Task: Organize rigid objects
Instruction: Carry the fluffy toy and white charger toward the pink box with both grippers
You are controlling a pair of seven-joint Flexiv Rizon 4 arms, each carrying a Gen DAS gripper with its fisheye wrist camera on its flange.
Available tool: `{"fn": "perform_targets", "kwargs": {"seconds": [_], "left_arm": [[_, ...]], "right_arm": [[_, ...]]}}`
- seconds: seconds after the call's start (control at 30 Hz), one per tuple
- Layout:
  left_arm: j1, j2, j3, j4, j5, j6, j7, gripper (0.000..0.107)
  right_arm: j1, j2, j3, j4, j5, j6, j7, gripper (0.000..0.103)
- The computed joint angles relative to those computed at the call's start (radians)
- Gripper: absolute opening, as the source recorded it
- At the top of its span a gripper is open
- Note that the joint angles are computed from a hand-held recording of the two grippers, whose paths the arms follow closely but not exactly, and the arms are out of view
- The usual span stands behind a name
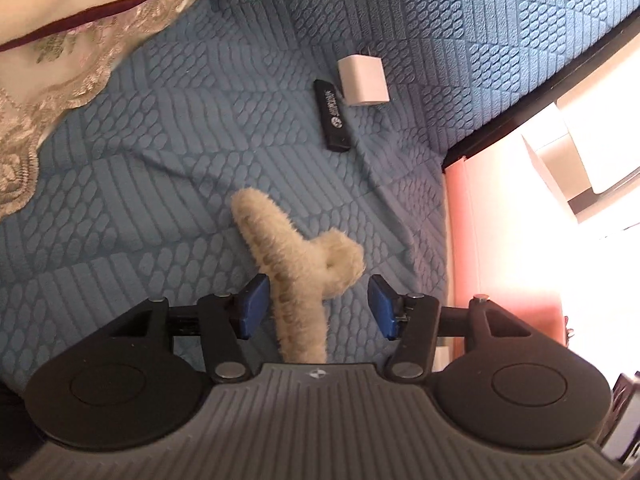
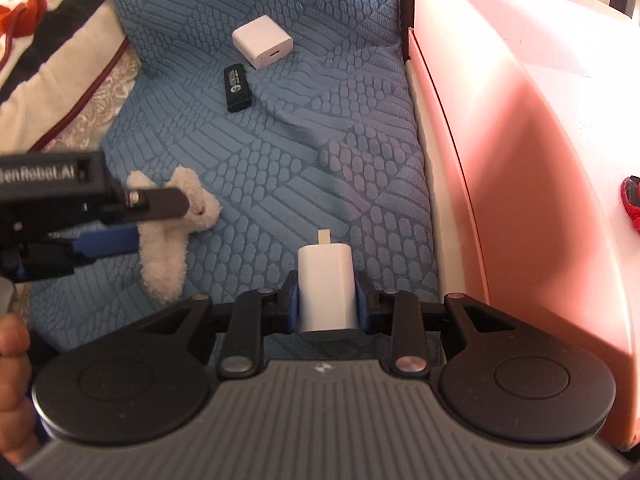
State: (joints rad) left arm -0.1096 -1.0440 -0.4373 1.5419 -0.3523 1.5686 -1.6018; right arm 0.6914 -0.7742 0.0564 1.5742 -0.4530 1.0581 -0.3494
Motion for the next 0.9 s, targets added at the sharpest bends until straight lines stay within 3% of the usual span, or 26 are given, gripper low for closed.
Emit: {"fn": "perform_targets", "kwargs": {"seconds": [0.1,0.2,0.47,0.73,0.9], "left_arm": [[-0.016,-0.013,0.014,-0.02,-0.003,0.018,-0.014,0.064],[-0.079,-0.013,0.101,-0.06,-0.006,-0.008,-0.046,0.066],[-0.085,-0.045,0.101,-0.104,0.019,0.019,-0.045,0.066],[-0.148,-0.057,0.192,-0.153,0.04,0.015,-0.042,0.063],[-0.129,-0.061,0.166,-0.149,0.048,0.038,-0.041,0.061]], "right_arm": [[0.001,-0.008,0.005,-0.021,-0.007,-0.028,-0.028,0.031],[0.0,-0.014,0.004,-0.034,-0.008,-0.038,-0.044,0.031],[0.028,-0.019,-0.046,-0.034,-0.063,-0.021,0.0,0.03],[0.031,-0.04,-0.046,-0.061,-0.094,-0.049,-0.028,0.031],[0.036,-0.037,-0.054,-0.057,-0.105,-0.048,-0.016,0.03]]}}
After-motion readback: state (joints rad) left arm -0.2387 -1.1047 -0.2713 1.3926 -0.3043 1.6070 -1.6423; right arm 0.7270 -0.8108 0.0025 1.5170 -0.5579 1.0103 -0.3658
